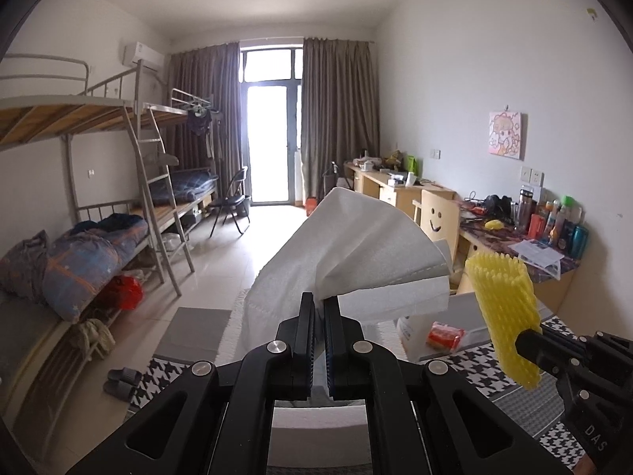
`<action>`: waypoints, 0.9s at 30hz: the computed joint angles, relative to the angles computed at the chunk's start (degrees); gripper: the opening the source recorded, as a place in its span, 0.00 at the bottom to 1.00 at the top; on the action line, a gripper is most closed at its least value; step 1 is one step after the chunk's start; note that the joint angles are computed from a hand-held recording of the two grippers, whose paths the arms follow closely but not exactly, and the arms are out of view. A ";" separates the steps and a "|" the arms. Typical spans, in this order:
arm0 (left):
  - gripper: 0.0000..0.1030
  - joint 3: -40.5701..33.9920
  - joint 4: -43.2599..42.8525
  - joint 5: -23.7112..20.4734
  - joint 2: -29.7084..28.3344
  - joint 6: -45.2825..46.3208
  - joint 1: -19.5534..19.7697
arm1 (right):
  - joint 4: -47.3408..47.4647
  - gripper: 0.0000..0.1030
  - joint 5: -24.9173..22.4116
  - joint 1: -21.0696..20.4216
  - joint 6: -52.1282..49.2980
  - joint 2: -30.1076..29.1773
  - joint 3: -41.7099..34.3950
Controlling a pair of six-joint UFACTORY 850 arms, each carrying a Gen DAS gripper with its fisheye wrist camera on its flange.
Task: Organize soft objects
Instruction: 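Carry the white tissue with the left gripper over the foam box while the right holds the sponge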
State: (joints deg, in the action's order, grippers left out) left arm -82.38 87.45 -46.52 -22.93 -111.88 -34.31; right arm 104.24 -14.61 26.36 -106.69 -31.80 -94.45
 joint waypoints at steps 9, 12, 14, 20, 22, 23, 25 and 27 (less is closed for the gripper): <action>0.04 -0.27 -1.09 -1.09 0.14 0.47 0.68 | -6.67 0.10 -0.10 1.23 5.81 -1.81 -3.33; 0.04 -0.58 -1.78 -1.00 -0.16 1.12 0.85 | -8.11 0.10 -0.63 1.50 7.02 -2.37 -4.29; 0.04 -0.59 -2.07 -1.06 -0.21 1.29 0.99 | -10.71 0.10 -1.30 1.52 9.31 -2.87 -5.06; 0.04 -1.41 -3.48 -1.28 -0.82 2.11 1.41 | -15.67 0.10 -2.51 1.75 13.91 -4.16 -7.11; 0.04 -1.73 -3.93 -0.93 -1.08 2.76 1.63 | -17.98 0.10 -2.72 1.76 16.31 -4.71 -8.15; 0.04 -2.09 -4.31 -0.75 -1.31 3.11 1.73 | -18.91 0.10 -2.77 1.78 17.28 -4.94 -8.55; 0.04 -2.28 -4.75 -0.59 -1.54 2.99 2.06 | -21.45 0.10 -3.10 1.83 20.09 -5.51 -9.56; 0.04 -2.48 -5.07 -0.63 -1.77 3.12 2.35 | -22.74 0.10 -3.41 1.86 21.35 -5.87 -10.16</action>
State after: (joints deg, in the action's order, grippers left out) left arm -84.86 82.38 -47.15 -24.69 -108.76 -31.96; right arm 81.50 -18.02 28.22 -85.35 -37.67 -104.61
